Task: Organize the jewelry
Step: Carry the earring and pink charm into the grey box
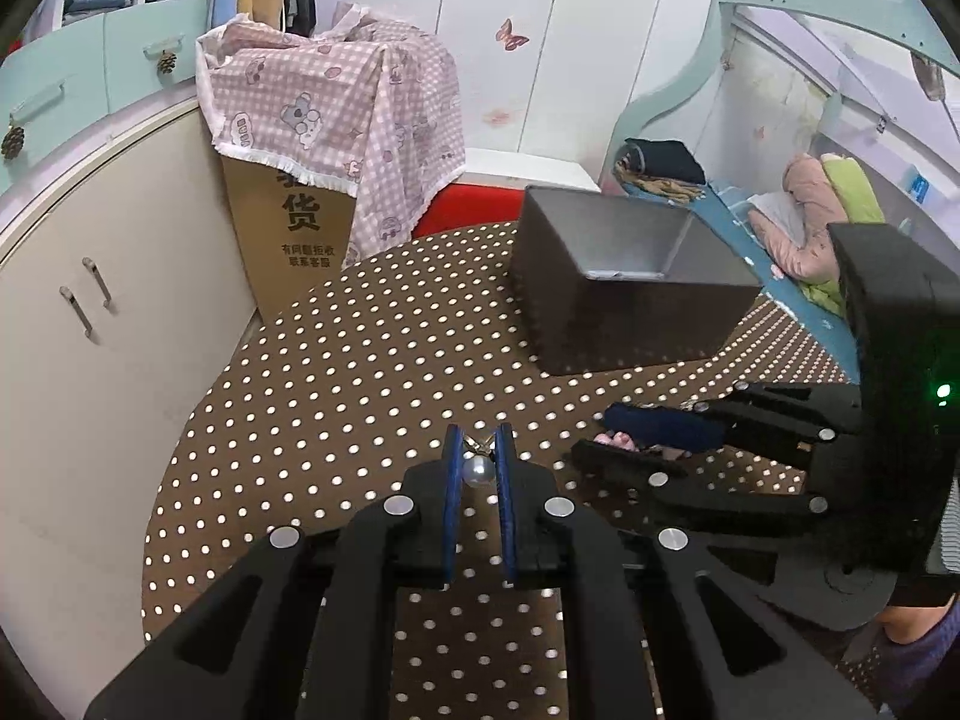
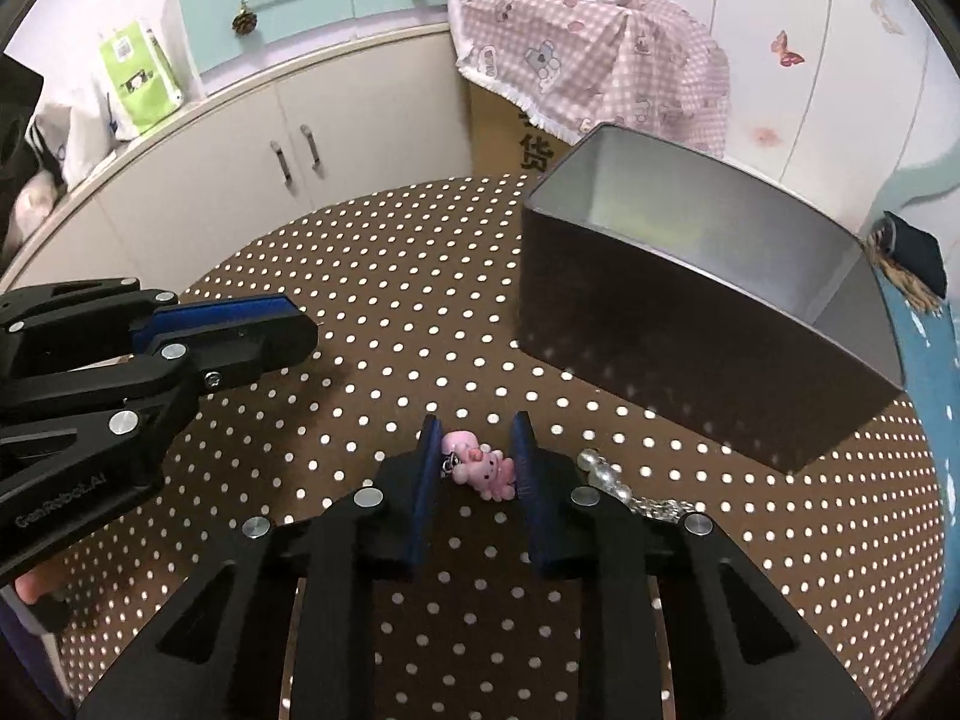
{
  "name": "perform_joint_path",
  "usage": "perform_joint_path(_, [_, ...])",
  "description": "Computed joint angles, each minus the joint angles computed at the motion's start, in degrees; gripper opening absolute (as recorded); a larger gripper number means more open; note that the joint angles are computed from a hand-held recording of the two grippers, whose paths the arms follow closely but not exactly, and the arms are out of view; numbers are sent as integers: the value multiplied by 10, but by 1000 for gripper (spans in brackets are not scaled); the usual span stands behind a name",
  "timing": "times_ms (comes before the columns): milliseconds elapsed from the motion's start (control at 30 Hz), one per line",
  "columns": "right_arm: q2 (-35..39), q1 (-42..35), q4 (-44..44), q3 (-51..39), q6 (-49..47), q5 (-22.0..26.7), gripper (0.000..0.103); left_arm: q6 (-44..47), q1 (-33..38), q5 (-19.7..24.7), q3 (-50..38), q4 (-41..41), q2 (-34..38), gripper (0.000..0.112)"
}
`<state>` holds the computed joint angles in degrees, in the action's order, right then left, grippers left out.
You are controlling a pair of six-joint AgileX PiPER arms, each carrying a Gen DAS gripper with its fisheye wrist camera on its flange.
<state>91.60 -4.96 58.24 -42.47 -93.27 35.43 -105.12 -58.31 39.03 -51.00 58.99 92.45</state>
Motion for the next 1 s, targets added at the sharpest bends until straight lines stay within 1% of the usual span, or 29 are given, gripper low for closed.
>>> perform_joint_path(67, [-6,-13,1,1,-4,12,24,3,-4,4,-8,0,-2,9])
perform_joint_path(167, [-21,-43,-2,-4,-6,46,24,17,-9,12,-26,-5,-2,9])
perform_joint_path(333, [-52,-106,-5,-32,-3,120,24,67,-15,34,-82,-13,6,9])
perform_joint_path(367, [-57,-123,-6,-45,-1,141,24,78,-14,36,-95,-15,9,9])
perform_joint_path(433, [-58,-145,-6,-69,8,167,24,103,-10,32,-119,-18,14,9])
perform_joint_path(600, [-32,-176,-4,-145,42,192,24,185,15,19,-195,-49,41,9])
perform_joint_path(633, [-23,-179,-3,-160,51,196,24,213,28,7,-215,-68,51,9])
perform_joint_path(700, [5,-182,-7,-200,79,205,24,241,44,-4,-237,-91,63,9])
perform_joint_path(800, [39,-176,-14,-241,110,202,24,301,74,-29,-274,-148,89,9])
perform_joint_path(833, [56,-175,-19,-260,125,208,24,335,89,-40,-290,-183,102,9])
perform_joint_path(933, [83,-165,-28,-282,144,207,24,404,118,-43,-326,-264,134,9])
perform_joint_path(1000, [99,-158,-35,-293,153,208,24,438,133,-46,-340,-304,150,9])
